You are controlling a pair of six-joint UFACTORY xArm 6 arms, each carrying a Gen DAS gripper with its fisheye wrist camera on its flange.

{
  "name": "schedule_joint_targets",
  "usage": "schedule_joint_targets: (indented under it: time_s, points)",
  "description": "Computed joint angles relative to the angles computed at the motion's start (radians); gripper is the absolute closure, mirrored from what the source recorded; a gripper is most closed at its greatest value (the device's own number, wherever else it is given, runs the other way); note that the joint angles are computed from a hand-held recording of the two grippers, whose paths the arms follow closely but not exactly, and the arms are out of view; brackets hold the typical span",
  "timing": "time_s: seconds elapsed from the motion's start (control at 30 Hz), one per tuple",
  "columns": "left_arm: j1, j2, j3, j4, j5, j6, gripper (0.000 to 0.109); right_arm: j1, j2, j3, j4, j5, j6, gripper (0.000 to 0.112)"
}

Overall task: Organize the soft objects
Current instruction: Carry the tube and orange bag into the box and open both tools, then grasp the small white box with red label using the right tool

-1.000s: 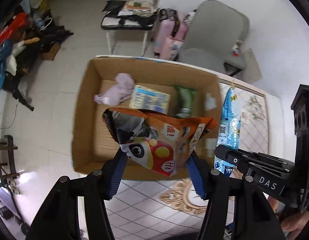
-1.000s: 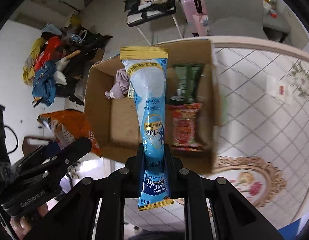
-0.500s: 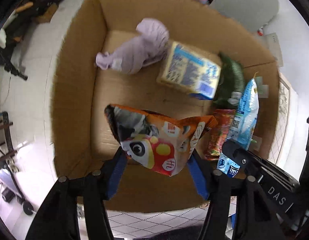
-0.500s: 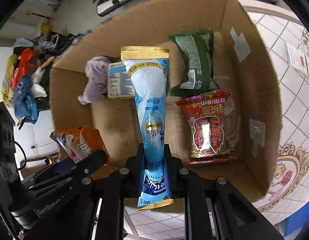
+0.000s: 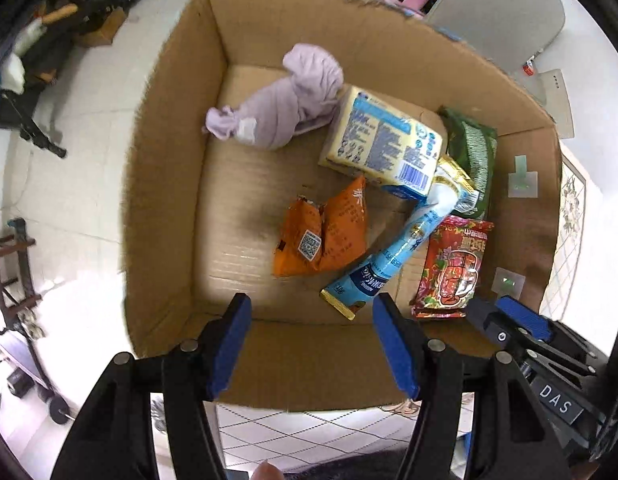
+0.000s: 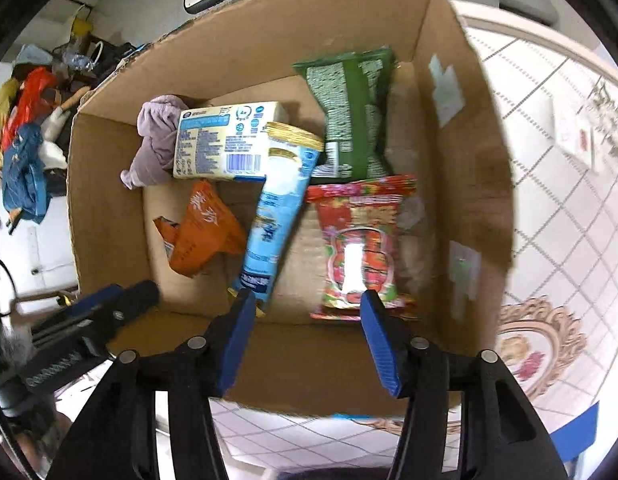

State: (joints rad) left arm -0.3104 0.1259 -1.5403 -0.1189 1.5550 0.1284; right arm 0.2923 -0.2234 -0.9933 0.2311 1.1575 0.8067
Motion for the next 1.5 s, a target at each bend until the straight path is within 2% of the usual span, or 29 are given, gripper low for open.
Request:
schedule_joint_targets:
  time_s: [0.13, 0.23, 0.3, 0.37, 0.5, 0.57, 0.6, 0.73, 0.87, 0.97, 1.07, 1.17, 1.33, 1.43, 1.5]
  points:
    - [-0.014, -0.103, 0.076, 0.047, -0.07, 0.015, 0.048, 0.031, -0.036, -0.009, -0.085, 0.055, 0.019, 0.051]
    - [-0.011, -0.157, 0.107, 0.049, -0.097, 0.019, 0.046, 0.038, -0.074, -0.015, -0.151, 0.094, 0.017, 0.039]
    - [-0.02, -0.207, 0.15, 0.06, -0.125, 0.016, 0.037, 0.063, -0.117, -0.006, -0.203, 0.12, 0.031, 0.029]
    - [-0.031, -0.244, 0.184, 0.077, -0.151, 0.012, 0.022, 0.077, -0.146, -0.001, -0.227, 0.131, 0.034, 0.019]
    - [-0.067, -0.303, 0.249, 0.111, -0.206, -0.024, 0.019, 0.098, -0.214, 0.007, -0.27, 0.177, 0.041, 0.018]
    - [-0.067, -0.313, 0.252, 0.108, -0.208, -0.037, 0.009, 0.09, -0.245, 0.024, -0.271, 0.175, 0.042, 0.017]
    - [-0.066, -0.315, 0.254, 0.099, -0.209, -0.045, 0.008, 0.082, -0.262, 0.033, -0.268, 0.175, 0.039, 0.016]
    - [-0.08, -0.326, 0.261, 0.087, -0.213, -0.08, 0.008, 0.008, -0.363, 0.091, -0.223, 0.171, 0.023, 0.015]
    - [-0.14, -0.315, 0.254, 0.111, -0.207, -0.12, 0.008, -0.133, -0.464, 0.158, -0.172, 0.191, -0.036, 0.015]
    - [-0.189, -0.288, 0.244, 0.116, -0.21, -0.167, 0.008, -0.274, -0.506, 0.19, -0.16, 0.238, -0.14, 0.014]
    - [-0.246, -0.241, 0.221, 0.12, -0.214, -0.228, 0.008, -0.385, -0.474, 0.189, -0.235, 0.29, -0.265, 0.014]
    - [-0.307, -0.186, 0.202, 0.15, -0.227, -0.292, 0.008, -0.462, -0.366, 0.177, -0.303, 0.307, -0.452, 0.014]
    - [-0.398, -0.105, 0.164, 0.259, -0.226, -0.402, 0.008, -0.501, -0.145, 0.156, -0.436, 0.255, -0.7, 0.014]
    - [-0.424, -0.078, 0.147, 0.316, -0.221, -0.464, 0.008, -0.536, -0.012, 0.122, -0.451, 0.234, -0.783, 0.014]
    - [-0.429, -0.058, 0.131, 0.31, -0.211, -0.495, 0.008, -0.555, 0.05, 0.105, -0.47, 0.208, -0.804, 0.014]
